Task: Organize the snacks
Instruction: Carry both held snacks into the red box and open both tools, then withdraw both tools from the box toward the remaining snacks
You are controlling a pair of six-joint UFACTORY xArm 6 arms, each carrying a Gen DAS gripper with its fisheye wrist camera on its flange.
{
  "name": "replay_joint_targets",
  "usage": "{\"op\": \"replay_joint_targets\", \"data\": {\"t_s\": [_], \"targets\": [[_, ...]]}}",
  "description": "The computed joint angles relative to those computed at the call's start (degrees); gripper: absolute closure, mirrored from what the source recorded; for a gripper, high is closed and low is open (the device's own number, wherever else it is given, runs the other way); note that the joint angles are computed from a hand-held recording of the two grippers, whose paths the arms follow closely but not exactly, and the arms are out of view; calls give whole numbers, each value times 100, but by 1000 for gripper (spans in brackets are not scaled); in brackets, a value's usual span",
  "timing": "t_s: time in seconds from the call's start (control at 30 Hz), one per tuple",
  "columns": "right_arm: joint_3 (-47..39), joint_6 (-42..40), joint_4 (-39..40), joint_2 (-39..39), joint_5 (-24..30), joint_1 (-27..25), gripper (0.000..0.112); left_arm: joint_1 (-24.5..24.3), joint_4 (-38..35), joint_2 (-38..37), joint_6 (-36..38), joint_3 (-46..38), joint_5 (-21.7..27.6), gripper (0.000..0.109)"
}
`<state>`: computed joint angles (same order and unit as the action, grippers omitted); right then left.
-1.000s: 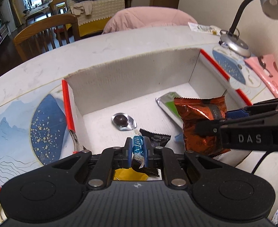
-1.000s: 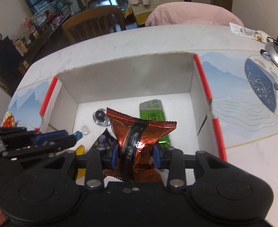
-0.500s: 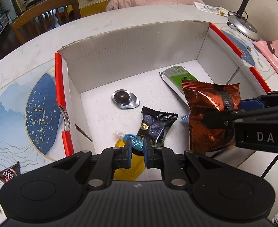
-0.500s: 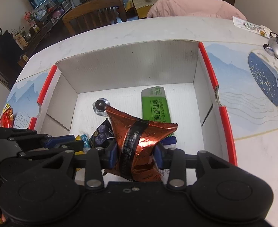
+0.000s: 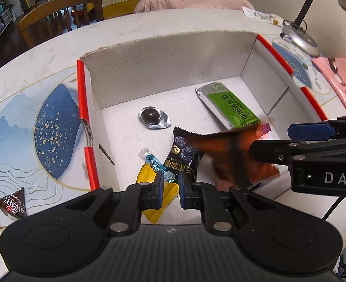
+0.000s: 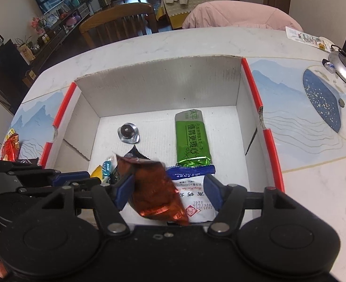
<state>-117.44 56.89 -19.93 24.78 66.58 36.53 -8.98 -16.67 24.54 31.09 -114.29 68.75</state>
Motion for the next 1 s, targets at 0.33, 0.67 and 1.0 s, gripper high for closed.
{"op": "replay_joint_targets", "data": {"t_s": [0.33, 0.67, 1.0], "targets": [[90, 52, -286, -218, -141, 185, 42, 249, -428, -322, 74, 165, -60, 92], [-396, -41, -687, -77, -176, 480, 33, 631, -909, -704, 176, 427, -313, 83], [-1594, -182, -952, 611, 80, 738, 25, 1143, -1545, -881, 552, 460, -373, 48]]}}
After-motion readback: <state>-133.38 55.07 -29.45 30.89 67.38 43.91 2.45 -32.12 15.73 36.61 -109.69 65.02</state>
